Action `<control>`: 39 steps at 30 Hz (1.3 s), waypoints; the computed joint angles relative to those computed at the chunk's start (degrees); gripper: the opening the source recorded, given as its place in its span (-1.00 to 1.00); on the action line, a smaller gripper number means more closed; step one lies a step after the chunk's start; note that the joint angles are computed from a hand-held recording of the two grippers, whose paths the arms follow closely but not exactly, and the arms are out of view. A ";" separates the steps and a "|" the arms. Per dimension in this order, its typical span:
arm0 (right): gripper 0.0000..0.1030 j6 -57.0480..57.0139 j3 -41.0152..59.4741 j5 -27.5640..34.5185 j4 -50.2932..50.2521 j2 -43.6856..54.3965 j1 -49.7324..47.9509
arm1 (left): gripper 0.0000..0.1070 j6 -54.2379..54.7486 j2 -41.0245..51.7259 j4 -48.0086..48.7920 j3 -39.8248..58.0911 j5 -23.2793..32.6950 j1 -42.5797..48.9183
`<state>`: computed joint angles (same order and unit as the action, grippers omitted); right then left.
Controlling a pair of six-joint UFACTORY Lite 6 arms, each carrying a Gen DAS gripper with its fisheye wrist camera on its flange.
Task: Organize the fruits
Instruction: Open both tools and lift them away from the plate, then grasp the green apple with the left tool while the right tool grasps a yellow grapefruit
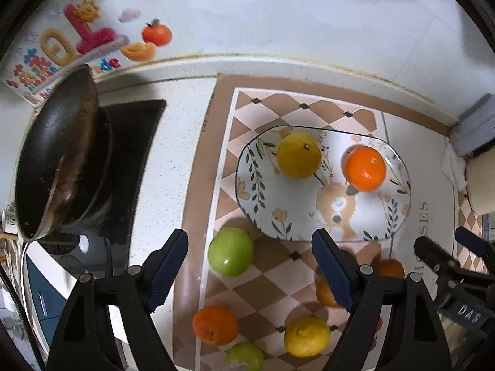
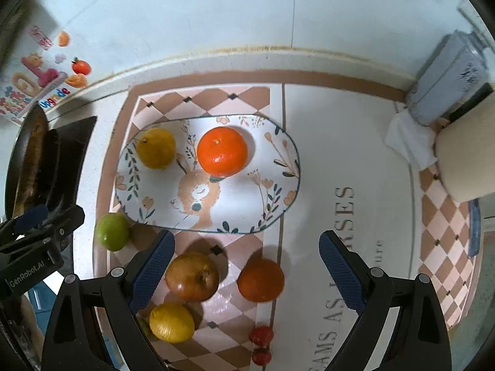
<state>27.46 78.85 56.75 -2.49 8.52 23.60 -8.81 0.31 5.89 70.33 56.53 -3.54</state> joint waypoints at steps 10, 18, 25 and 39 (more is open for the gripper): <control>0.87 8.25 0.81 7.73 -5.01 -13.45 8.06 | 0.52 2.95 -15.96 -0.89 -2.34 6.04 0.21; 0.87 13.84 3.18 12.65 -8.53 -18.91 14.64 | 0.52 2.78 -23.16 -2.92 -0.78 11.61 -1.03; 0.87 13.07 -3.62 8.86 -2.08 -21.83 14.54 | 0.52 5.94 -27.23 -6.53 -4.76 13.32 3.68; 0.81 -15.49 -27.74 -13.65 35.75 -3.15 12.85 | 0.78 16.93 -26.59 -7.53 -34.17 0.86 22.03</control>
<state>11.97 51.11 43.11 33.27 5.37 36.45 8.12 -26.27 -1.64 36.16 57.39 18.49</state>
